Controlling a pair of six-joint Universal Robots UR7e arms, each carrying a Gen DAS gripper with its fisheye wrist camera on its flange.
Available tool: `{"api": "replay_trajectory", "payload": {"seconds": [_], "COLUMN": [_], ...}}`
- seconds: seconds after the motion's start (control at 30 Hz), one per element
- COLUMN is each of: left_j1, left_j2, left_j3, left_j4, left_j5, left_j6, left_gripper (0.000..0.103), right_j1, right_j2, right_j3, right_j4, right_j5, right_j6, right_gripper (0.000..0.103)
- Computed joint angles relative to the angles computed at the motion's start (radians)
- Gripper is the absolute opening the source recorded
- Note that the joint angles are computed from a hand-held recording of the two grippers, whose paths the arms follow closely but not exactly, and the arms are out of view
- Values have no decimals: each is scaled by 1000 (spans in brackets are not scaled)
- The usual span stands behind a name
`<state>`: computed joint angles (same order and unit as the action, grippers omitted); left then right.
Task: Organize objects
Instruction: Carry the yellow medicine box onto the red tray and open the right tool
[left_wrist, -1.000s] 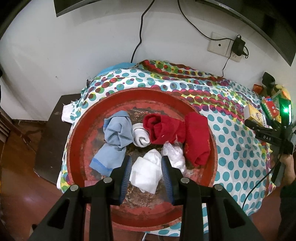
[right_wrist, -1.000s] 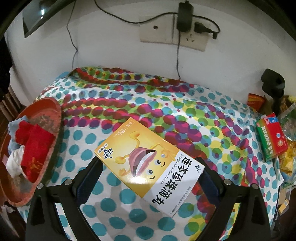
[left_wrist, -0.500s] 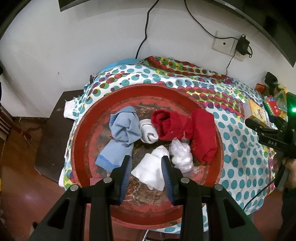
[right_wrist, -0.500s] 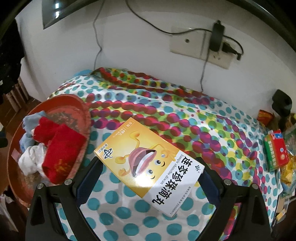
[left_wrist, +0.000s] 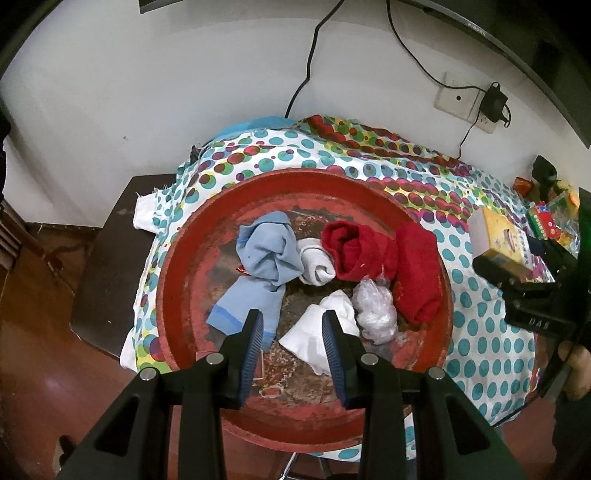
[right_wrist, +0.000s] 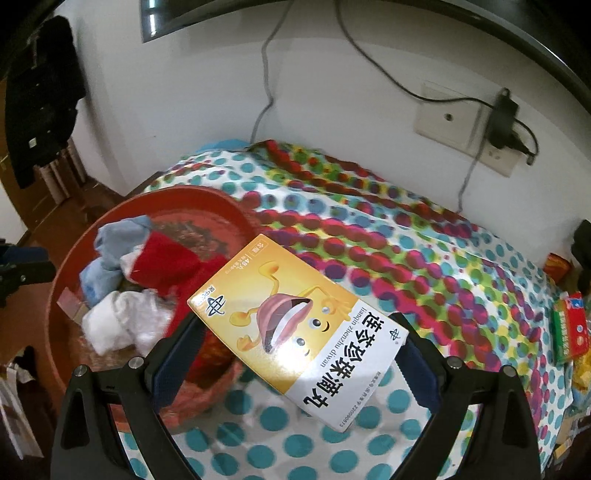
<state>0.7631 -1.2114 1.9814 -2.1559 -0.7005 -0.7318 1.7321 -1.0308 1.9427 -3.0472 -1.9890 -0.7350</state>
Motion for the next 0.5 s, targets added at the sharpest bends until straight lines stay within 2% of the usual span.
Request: {"api": "replay_trajectory", "payload": {"seconds": [0.27,0.5], "left_j1": [7,17], "left_j2": [-37,-67], "left_j3": [14,17], "left_j4": [4,47], "left_j5": [14,35], "left_j6": [-8,-59], "left_gripper": [34,34], "right_j1": [36,66], "right_j2": [25,70], "right_j3": [9,8], "right_j4": [21,29], "right_j5": [20,37], "right_j6": [25,37], "right_gripper": [97,97]}}
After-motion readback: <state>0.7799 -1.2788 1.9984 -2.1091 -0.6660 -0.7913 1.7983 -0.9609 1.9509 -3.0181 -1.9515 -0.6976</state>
